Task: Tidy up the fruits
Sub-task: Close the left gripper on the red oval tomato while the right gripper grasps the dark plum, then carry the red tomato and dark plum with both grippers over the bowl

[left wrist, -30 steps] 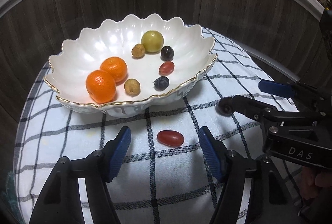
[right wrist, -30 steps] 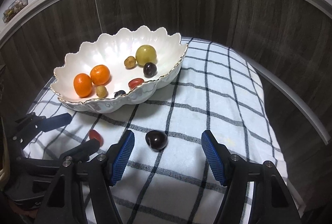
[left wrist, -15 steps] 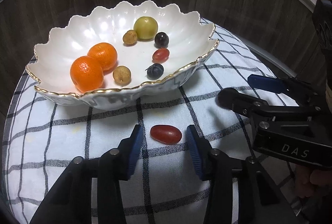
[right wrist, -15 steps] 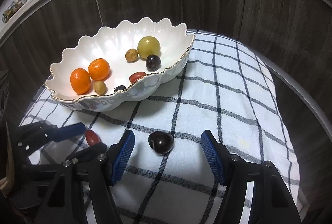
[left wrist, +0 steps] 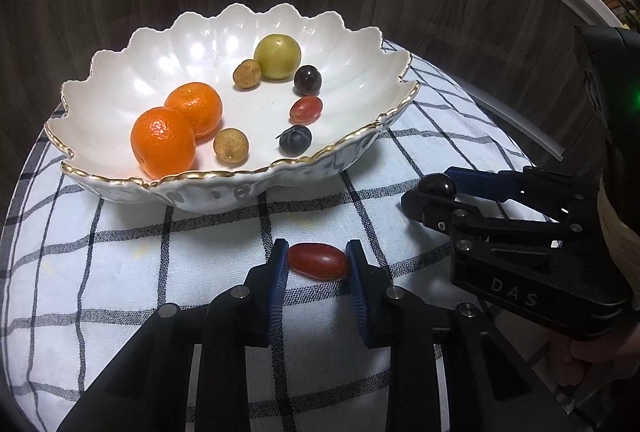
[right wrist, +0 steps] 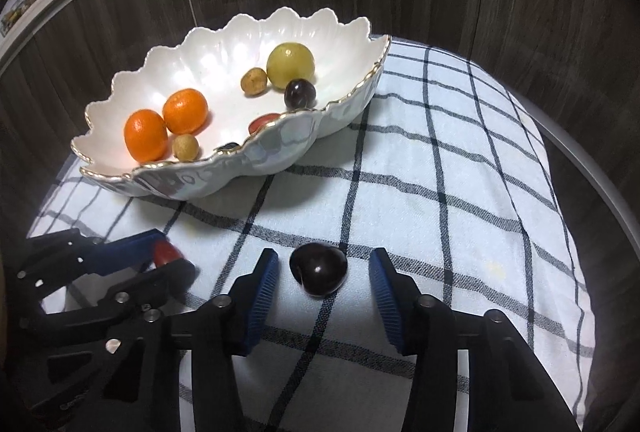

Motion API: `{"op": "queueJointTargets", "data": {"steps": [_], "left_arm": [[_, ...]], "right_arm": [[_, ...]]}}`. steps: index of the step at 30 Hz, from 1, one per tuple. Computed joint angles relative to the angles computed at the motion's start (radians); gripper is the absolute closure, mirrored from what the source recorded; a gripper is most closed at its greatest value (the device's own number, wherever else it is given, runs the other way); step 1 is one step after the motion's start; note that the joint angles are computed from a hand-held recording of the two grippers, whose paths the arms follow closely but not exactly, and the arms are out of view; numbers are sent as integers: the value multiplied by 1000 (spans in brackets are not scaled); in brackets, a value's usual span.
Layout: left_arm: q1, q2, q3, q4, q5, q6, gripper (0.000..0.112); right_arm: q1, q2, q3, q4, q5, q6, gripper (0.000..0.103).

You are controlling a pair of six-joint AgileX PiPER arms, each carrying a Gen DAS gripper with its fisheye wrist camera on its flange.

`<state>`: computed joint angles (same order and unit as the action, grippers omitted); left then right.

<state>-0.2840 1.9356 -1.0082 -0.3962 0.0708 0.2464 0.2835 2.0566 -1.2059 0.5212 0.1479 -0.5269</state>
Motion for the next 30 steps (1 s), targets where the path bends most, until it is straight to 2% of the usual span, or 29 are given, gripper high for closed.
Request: {"op": "queueJointTargets", "data": {"steps": [3, 5, 10, 14, 30], "left_arm": [[-3, 1, -3, 84, -2, -86, 83], [-4, -1, -1, 129, -3, -134, 83], [-5, -8, 3, 237, -2, -245, 83], [-4, -13, 2, 267, 8, -279, 83], [-27, -118, 73, 787, -1, -804, 83]], "right_arm": [[2, 1, -4, -53, 4, 47, 69], [-2, -1, -6, 0, 17, -6, 74], [-1, -11, 5, 5, 10, -9, 74], [-1, -25, 17, 25, 8, -27, 74], [17, -142, 105, 66, -20, -55, 74]]}}
